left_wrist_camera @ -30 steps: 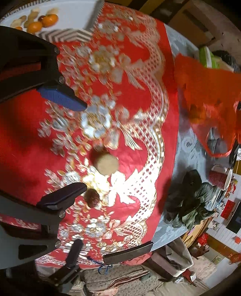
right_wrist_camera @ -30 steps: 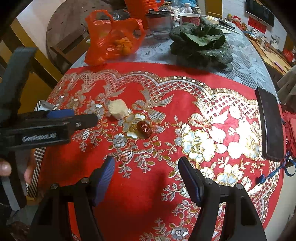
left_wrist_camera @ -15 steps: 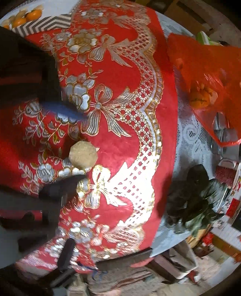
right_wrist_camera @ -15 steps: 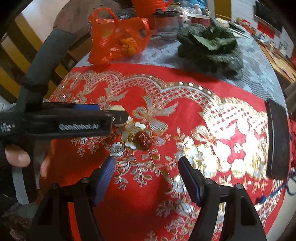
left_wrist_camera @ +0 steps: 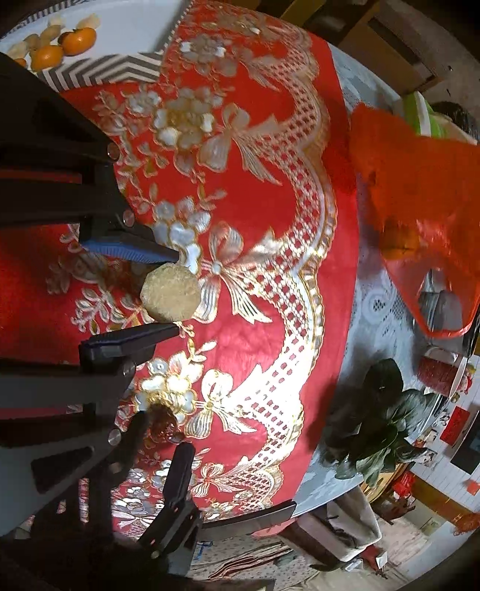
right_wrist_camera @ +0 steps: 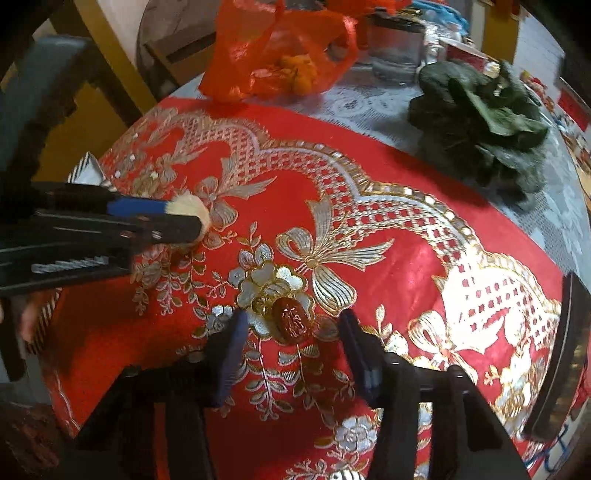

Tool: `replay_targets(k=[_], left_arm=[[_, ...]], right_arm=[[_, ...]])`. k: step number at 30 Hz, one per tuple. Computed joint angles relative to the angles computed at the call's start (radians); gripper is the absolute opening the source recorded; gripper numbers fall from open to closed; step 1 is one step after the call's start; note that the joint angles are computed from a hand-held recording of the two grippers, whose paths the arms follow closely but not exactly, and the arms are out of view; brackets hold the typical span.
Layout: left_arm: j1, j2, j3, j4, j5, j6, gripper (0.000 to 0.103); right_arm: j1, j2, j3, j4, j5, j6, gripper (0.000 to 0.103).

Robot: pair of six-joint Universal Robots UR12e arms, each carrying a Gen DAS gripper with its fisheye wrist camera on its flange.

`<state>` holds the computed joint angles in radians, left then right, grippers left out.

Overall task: Organize fruits
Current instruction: 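Grasp the round tan cake with the left tool while the right tool grasps the red date, then carry the round cake and red date in both tools over the tray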

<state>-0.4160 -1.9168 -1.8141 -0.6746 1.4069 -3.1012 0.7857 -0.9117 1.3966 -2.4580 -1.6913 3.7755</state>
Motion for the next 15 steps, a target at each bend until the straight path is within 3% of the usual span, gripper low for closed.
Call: replay_targets(k=[2, 3, 15], left_arm=[[0.003, 0.009, -0.008, 0.001, 0.001, -0.001, 0.032], [0.005, 0.012, -0.012, 0.001, 0.001, -0.002, 0.032], [0.036, 0.086, -0.088, 0.038, 0.003, -0.011, 0.032]], right_arm=[[0.005, 0.003, -0.006, 0.011, -0.016, -0.021, 0.032], [0.007, 0.005, -0.011, 0.024, -0.025, -0.022, 0.021], [0.039, -0.008, -0.02, -0.04, -0.034, 0.059, 0.021]])
